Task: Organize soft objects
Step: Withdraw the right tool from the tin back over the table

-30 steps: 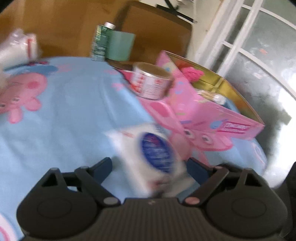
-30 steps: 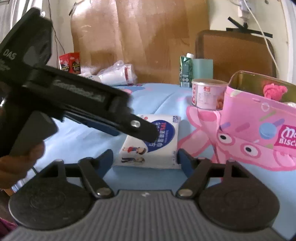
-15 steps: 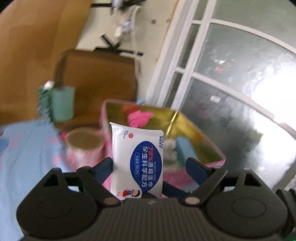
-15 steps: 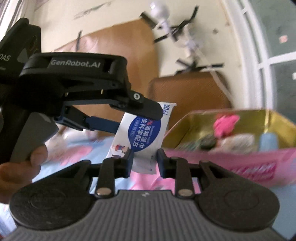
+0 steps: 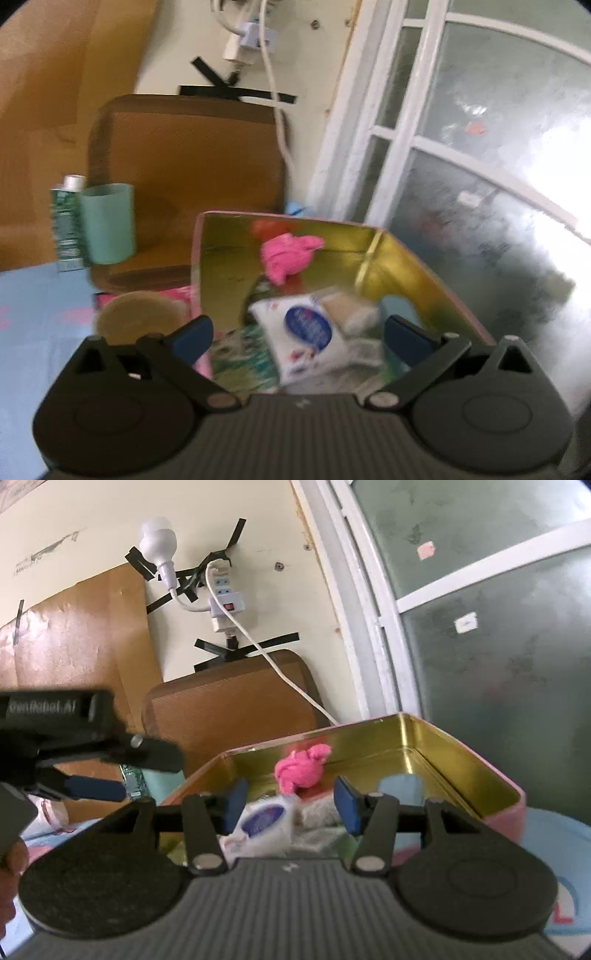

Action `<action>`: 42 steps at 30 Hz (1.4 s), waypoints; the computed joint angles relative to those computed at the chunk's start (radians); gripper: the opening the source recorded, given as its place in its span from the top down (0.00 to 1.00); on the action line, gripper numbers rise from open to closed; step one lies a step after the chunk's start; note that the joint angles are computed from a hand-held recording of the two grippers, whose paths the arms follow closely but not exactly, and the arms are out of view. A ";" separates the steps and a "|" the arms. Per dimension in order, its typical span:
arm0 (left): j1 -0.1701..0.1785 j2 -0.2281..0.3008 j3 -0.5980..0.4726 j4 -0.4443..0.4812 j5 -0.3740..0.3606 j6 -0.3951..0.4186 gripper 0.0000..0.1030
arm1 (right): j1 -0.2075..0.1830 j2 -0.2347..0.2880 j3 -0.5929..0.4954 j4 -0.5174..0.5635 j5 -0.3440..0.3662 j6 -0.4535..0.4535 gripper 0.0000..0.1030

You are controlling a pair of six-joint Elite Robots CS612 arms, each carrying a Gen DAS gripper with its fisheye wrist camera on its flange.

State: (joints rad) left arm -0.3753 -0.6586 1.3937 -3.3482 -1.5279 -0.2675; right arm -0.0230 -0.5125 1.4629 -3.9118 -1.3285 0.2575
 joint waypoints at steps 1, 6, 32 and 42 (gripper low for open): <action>-0.002 -0.008 0.015 0.002 0.017 0.004 0.01 | -0.003 -0.003 0.010 -0.006 0.012 0.020 0.46; -0.007 -0.051 0.117 -0.053 0.069 0.032 0.01 | 0.000 -0.024 0.060 -0.034 0.048 0.043 0.46; -0.001 -0.150 0.409 -0.109 0.329 -0.120 0.00 | 0.057 -0.126 0.220 0.093 0.253 0.026 0.11; -0.005 -0.168 0.448 -0.149 0.411 -0.139 0.00 | 0.061 -0.139 0.228 0.077 0.303 0.059 0.08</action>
State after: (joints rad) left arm -0.3806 -0.8262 1.8414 -3.4971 -1.1169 -0.4067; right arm 0.0381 -0.6514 1.6913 -3.8352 -1.0258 0.3164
